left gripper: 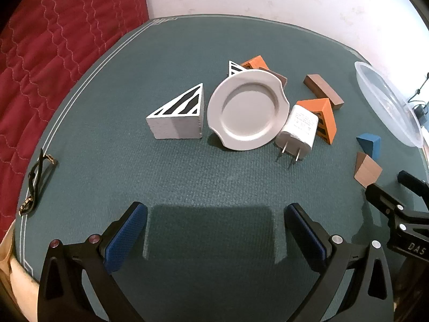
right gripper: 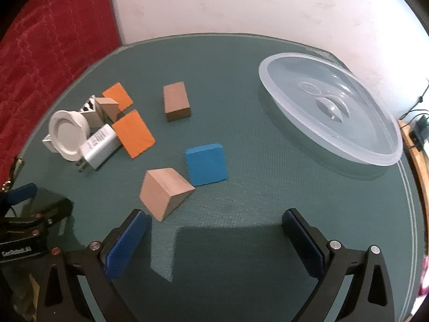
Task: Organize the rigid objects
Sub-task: 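Grasp the tan wooden cube with the right gripper while the left gripper approaches the white plate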
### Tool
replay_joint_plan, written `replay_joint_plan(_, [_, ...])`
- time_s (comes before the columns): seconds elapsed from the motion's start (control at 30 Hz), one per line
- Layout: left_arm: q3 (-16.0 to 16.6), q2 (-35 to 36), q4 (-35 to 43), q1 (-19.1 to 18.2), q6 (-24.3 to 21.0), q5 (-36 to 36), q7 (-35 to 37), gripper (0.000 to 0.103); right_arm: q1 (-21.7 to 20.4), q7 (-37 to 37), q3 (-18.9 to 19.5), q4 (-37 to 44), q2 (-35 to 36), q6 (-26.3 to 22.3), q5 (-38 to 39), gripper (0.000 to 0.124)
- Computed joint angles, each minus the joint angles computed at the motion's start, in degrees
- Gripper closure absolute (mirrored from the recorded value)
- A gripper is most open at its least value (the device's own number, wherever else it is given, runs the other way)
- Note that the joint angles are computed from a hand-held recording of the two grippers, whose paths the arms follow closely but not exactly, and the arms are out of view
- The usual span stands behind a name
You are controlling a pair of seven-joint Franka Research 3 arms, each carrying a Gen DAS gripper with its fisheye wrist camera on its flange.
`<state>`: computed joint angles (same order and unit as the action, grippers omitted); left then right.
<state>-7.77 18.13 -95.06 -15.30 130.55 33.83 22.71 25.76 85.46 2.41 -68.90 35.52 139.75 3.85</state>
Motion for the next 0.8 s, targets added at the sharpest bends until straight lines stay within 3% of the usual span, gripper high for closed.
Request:
replay_joint_plan(0.27, [0.4, -0.3, -0.3, 0.5, 0.6, -0.1, -2.0, 0.0, -1.5, -4.1, 2.1, 3.9, 1.6, -2.1, 4.2, 0.024])
replay_joint_plan(0.53, [0.5, -0.3, -0.4, 0.9, 0.5, 0.1, -2.7, 0.0, -1.9, -6.3, 3.7, 11.6, 5.0, -11.2, 8.0, 0.054])
replay_joint_plan(0.8, [0.5, -0.6, -1.0, 1.1, 1.0, 0.3, -2.9, 0.0, 1.3, -1.4, 1.3, 18.8, 9.7, -12.1, 5.1, 0.074])
